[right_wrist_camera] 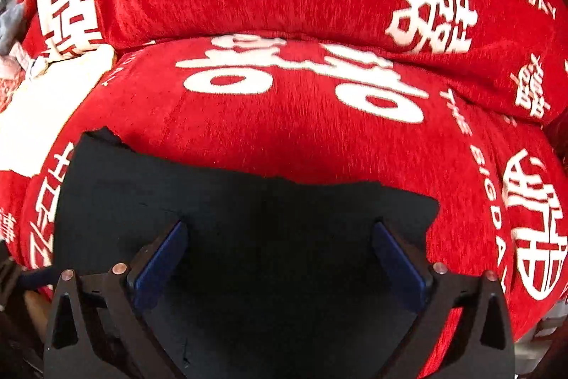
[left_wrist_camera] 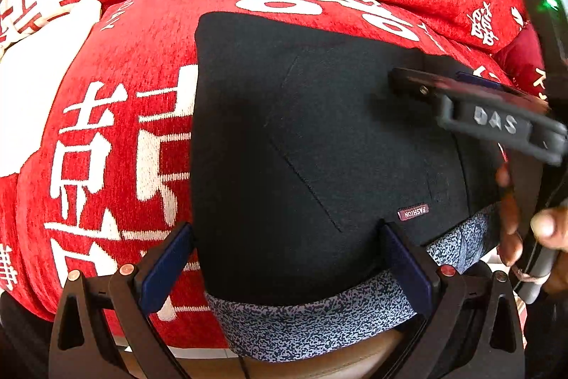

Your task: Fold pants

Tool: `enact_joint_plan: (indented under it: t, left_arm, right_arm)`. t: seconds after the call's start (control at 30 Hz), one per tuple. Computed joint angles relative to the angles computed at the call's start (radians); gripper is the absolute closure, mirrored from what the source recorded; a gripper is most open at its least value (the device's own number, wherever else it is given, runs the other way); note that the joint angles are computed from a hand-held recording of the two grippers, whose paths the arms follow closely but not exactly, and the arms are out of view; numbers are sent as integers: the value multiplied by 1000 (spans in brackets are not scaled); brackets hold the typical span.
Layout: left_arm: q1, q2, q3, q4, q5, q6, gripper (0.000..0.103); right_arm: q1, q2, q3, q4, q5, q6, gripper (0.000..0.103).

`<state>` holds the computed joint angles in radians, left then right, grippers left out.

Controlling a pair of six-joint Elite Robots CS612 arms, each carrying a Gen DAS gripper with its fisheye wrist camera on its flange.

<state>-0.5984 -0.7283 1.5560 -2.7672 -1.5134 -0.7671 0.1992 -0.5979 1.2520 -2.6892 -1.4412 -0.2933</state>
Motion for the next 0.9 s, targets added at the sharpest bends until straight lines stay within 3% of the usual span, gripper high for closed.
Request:
enact_joint_plan:
  t: [0.07, 0.13, 0.23, 0.37, 0.5, 0.63, 0.77, 0.9]
  left_arm:
    - [3, -1, 2, -3, -11, -2, 0]
    - [6, -7, 8, -7, -23, -6, 0]
    - [5, -22, 33, -39, 11, -14, 0]
    - [13, -24, 52, -68, 5, -41, 0]
    - [19, -24, 68, -86, -35, -25, 0]
    - [28, -47, 97, -149, 8, -12, 0]
    - [92, -8, 66, -204, -213, -41, 0]
    - [107, 36, 20, -182, -287, -40, 0]
  right_arm:
    - [0, -23, 38, -41, -17, 10, 0]
    - [-8, -65, 121, -152, -10, 19, 0]
    - [-13, -104, 211, -236, -14, 22, 0]
    - [-8, -117, 278, -264, -111, -12, 0]
    - [-41, -138, 330, -258, -10, 40, 0]
    - [-79, -153, 346, -296, 60, 103, 0]
    - [-133, -125, 294, -212, 187, 185, 0]
    - [-173, -65, 201, -73, 357, 236, 0]
